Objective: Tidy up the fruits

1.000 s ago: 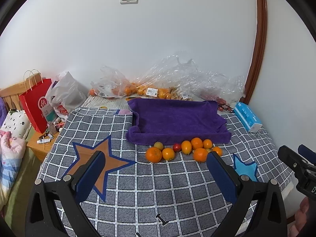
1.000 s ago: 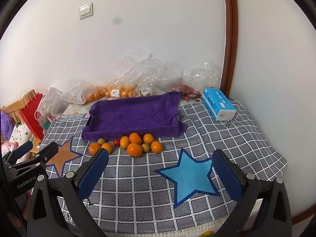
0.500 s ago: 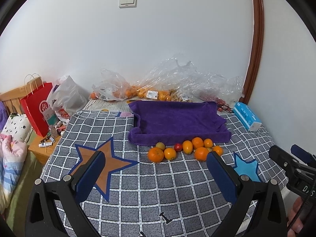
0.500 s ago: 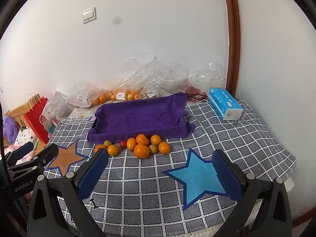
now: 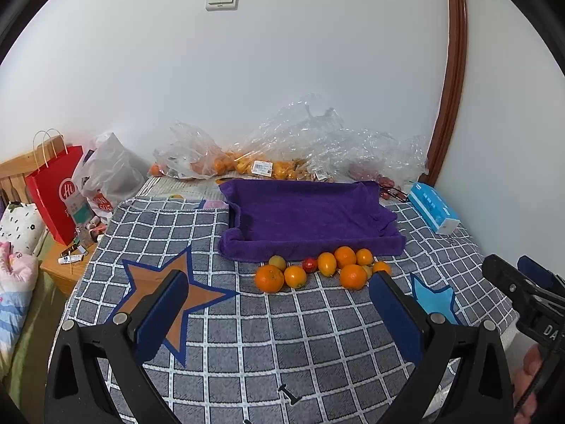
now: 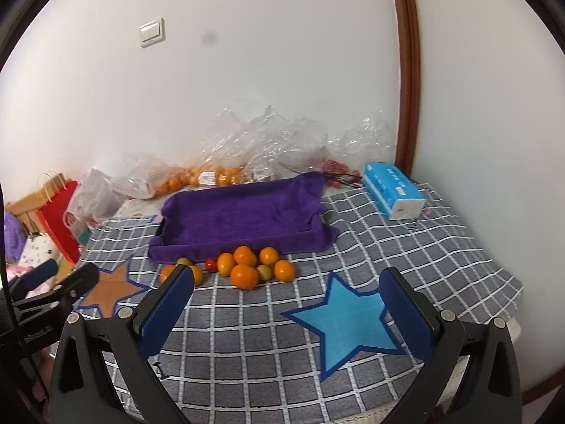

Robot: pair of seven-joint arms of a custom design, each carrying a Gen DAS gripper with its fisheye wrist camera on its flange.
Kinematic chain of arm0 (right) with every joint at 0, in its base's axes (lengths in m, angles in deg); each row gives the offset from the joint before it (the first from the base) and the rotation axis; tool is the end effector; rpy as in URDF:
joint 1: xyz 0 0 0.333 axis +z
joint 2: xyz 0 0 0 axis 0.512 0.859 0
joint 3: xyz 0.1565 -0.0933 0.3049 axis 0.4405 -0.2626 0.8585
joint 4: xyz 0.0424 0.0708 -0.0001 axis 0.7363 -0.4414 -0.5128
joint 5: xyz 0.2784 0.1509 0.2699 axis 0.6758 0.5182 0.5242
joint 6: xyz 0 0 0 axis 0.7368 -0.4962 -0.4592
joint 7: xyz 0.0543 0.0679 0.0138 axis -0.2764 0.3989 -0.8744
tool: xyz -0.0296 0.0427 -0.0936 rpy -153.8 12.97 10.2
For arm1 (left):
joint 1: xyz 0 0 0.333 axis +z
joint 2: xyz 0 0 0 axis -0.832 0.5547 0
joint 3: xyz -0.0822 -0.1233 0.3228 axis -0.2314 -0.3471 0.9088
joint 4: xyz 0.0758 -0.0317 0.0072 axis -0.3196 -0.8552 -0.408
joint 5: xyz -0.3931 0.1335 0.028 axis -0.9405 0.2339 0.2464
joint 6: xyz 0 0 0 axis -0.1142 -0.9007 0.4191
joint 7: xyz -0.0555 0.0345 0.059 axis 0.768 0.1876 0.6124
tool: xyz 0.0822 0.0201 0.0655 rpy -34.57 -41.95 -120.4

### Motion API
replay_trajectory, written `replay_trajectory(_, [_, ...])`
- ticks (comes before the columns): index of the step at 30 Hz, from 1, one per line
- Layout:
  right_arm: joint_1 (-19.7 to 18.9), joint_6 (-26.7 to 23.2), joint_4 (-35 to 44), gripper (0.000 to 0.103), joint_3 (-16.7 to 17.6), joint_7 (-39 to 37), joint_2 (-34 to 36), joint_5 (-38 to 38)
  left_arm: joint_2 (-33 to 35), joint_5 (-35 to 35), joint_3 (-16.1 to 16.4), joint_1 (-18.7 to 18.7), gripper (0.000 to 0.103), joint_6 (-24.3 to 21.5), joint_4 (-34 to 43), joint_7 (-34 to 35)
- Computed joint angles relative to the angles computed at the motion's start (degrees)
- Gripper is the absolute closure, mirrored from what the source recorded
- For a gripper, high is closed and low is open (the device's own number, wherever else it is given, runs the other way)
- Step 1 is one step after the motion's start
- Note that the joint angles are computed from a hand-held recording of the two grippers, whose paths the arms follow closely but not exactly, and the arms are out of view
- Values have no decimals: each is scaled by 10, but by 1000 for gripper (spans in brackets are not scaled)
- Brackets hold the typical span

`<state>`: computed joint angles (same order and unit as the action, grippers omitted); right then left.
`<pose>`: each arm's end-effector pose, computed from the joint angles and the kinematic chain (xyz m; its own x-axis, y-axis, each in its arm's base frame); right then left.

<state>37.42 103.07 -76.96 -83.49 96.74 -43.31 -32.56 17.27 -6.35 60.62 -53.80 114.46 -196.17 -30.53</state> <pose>0.5155 0.1618 0.5740 -0.0595 -0.9897 -0.1304 -0.5945 0.1401 -0.7918 0.5267 -0.1996 0.5458 -0.0592 -0.9946 0.0853 -0.5804 -0.0352 -0.8136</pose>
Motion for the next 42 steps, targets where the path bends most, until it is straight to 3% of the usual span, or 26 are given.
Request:
replay_trajectory(5, [5, 10, 13, 0, -10, -27, 22, 15, 20, 0, 11, -3, 0, -1, 17, 0])
replay_trajectory(9, [-3, 46, 26, 1, -16, -23, 48, -1, 50, 4, 32, -17, 0, -12, 41, 4])
replay_trajectory(14, [24, 61, 45, 9, -45, -110, 92, 103, 90, 5, 72, -48, 0, -22, 67, 2])
replay_trajectory(18, [25, 51, 72, 12, -49, -126, 136, 119, 127, -33, 97, -69, 1, -21, 86, 48])
replay_trajectory(23, [20, 38, 101, 23, -37, -241, 191, 238, 166, -36, 135, -105, 5, -42, 113, 55])
replay_trajectory(27, [16, 32, 120, 31, -27, -288, 228, 286, 192, -150, 123, -96, 8, -40, 122, 143])
replay_trajectory(31, [16, 12, 145, 40, -24, -316, 256, 302, 206, -201, 128, -105, 11, -28, 126, 194])
replay_trajectory(35, [6, 11, 158, 47, -12, -348, 276, 333, 216, -292, 98, -87, 17, -17, 125, 289])
replay_trajectory(40, [-14, -4, 175, 52, 15, -403, 297, 382, 232, -346, 104, -105, 26, -32, 142, 350])
replay_trajectory(42, [-11, -7, 179, 56, 13, -413, 302, 385, 238, -355, 120, -122, 30, -36, 149, 359])
